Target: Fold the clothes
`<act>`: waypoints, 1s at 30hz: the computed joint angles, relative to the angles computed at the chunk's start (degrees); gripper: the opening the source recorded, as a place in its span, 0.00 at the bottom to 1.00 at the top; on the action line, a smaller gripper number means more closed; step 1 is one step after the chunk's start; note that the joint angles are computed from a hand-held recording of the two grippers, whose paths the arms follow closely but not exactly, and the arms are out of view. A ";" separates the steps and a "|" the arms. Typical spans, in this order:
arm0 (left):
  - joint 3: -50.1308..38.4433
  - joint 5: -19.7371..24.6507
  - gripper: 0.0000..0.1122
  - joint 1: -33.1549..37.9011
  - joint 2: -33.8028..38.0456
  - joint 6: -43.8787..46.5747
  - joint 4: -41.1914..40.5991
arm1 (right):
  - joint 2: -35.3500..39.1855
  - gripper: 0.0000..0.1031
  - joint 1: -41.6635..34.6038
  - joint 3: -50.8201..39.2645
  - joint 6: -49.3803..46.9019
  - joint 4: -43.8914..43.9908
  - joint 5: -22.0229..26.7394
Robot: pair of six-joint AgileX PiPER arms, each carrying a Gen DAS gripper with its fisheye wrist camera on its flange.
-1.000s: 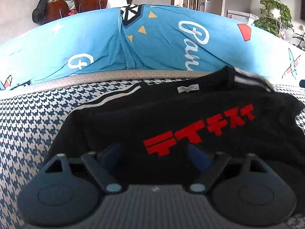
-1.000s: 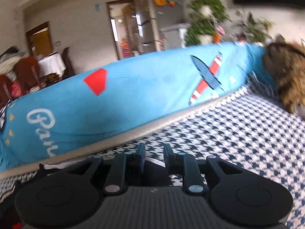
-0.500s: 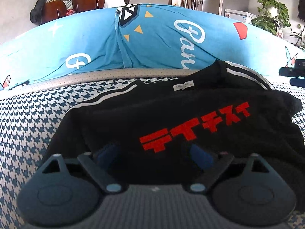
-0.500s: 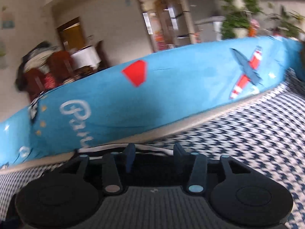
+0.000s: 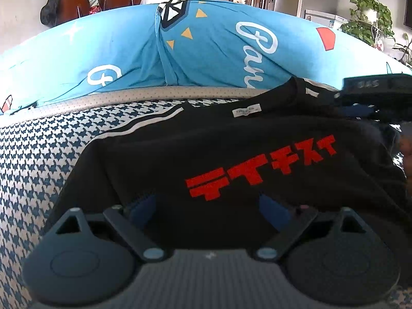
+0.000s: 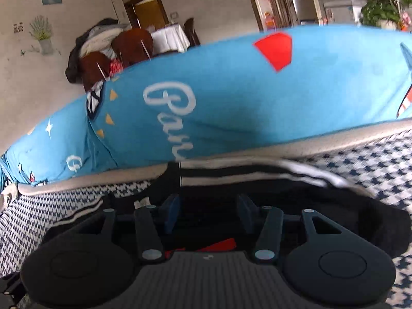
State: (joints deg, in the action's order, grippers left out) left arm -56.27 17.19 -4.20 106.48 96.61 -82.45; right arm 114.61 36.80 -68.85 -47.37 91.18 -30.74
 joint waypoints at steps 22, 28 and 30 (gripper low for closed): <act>0.08 3.46 0.85 1.15 -1.68 -3.26 2.60 | 0.40 0.50 0.46 0.45 4.99 3.78 -13.87; 0.50 3.43 0.85 0.80 -1.87 -2.63 2.33 | -3.19 0.74 -1.49 7.17 7.25 -1.23 -14.96; 0.49 3.43 0.85 0.76 -1.72 -2.61 2.29 | -3.30 0.76 -2.72 8.39 8.03 -2.58 -14.08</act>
State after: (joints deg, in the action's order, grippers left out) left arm -55.79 20.62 -3.44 104.76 94.00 -80.16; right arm 111.31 34.08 -60.46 -39.34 88.59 -44.82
